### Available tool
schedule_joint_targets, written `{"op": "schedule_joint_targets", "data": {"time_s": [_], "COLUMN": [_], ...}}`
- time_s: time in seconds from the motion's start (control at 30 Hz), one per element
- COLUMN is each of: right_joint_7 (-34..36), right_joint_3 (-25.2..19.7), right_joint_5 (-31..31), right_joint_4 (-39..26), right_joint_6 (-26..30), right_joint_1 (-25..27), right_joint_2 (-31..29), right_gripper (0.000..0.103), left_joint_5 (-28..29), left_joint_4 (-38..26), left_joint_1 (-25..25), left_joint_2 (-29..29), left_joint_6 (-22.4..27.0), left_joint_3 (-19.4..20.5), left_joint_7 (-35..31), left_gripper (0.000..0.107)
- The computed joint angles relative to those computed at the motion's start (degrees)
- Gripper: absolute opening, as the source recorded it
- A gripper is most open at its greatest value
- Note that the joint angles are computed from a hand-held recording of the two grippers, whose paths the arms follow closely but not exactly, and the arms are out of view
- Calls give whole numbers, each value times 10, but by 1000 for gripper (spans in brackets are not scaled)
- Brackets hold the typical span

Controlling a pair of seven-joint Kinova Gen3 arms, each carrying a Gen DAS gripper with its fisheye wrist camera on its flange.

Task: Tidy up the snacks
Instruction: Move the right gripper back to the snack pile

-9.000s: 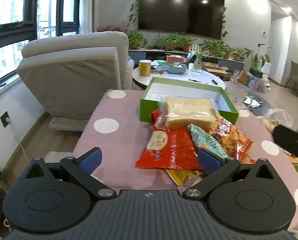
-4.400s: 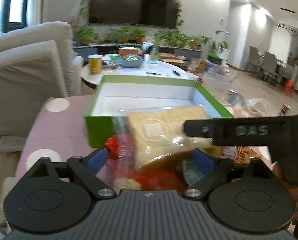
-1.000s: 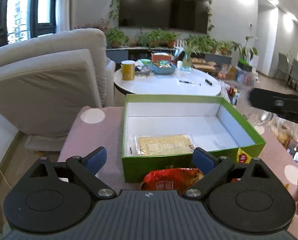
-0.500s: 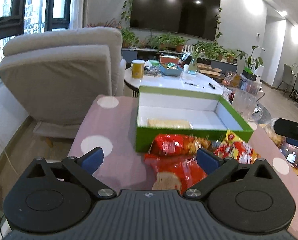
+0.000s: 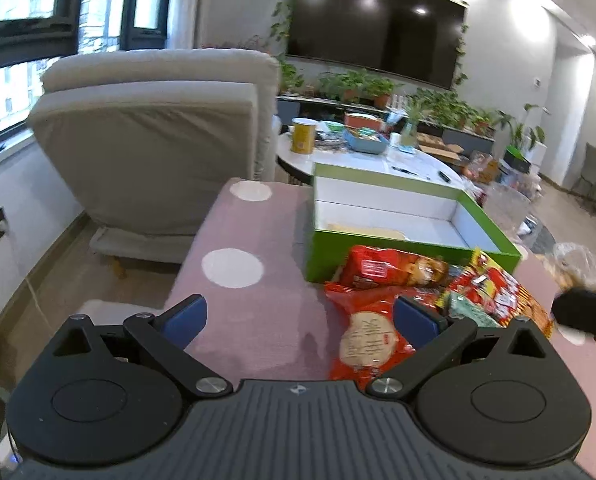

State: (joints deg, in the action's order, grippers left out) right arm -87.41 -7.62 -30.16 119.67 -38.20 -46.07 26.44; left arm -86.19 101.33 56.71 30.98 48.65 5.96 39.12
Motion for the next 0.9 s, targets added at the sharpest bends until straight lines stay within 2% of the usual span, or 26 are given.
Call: {"op": "schedule_joint_targets", "data": {"time_s": [0.13, 0.3, 0.4, 0.6, 0.67, 0.73, 0.83, 0.9], "right_joint_7": [-22, -22, -3, 53, 74, 75, 79, 105], "right_joint_3": [-13, 24, 93, 252, 278, 261, 199, 192], "right_joint_5": [47, 15, -47, -187, -228, -235, -215, -225], "right_joint_4": [-41, -102, -124, -117, -121, -118, -116, -124], "right_joint_6": [83, 179, 215, 197, 202, 200, 184, 188], "right_joint_1": [24, 3, -54, -191, -207, -191, -144, -137], "right_joint_2": [16, 45, 56, 72, 78, 71, 62, 63], "right_gripper": [79, 79, 79, 79, 79, 79, 79, 79], "left_joint_5": [1, -14, -29, -37, -40, -47, -53, -61], "left_joint_4": [20, 37, 42, 33, 31, 27, 17, 15], "left_joint_1": [-4, -20, -29, -44, -46, -49, -49, -50], "left_joint_2": [-7, -10, -6, 9, 12, 16, 25, 29], "left_joint_6": [5, -7, -19, -48, -60, -73, -86, -95], "left_joint_3": [-2, 4, 9, 14, 13, 11, 10, 7], "left_joint_7": [33, 60, 63, 44, 37, 28, 12, 7], "left_gripper": [100, 100, 100, 100, 100, 100, 100, 100]}}
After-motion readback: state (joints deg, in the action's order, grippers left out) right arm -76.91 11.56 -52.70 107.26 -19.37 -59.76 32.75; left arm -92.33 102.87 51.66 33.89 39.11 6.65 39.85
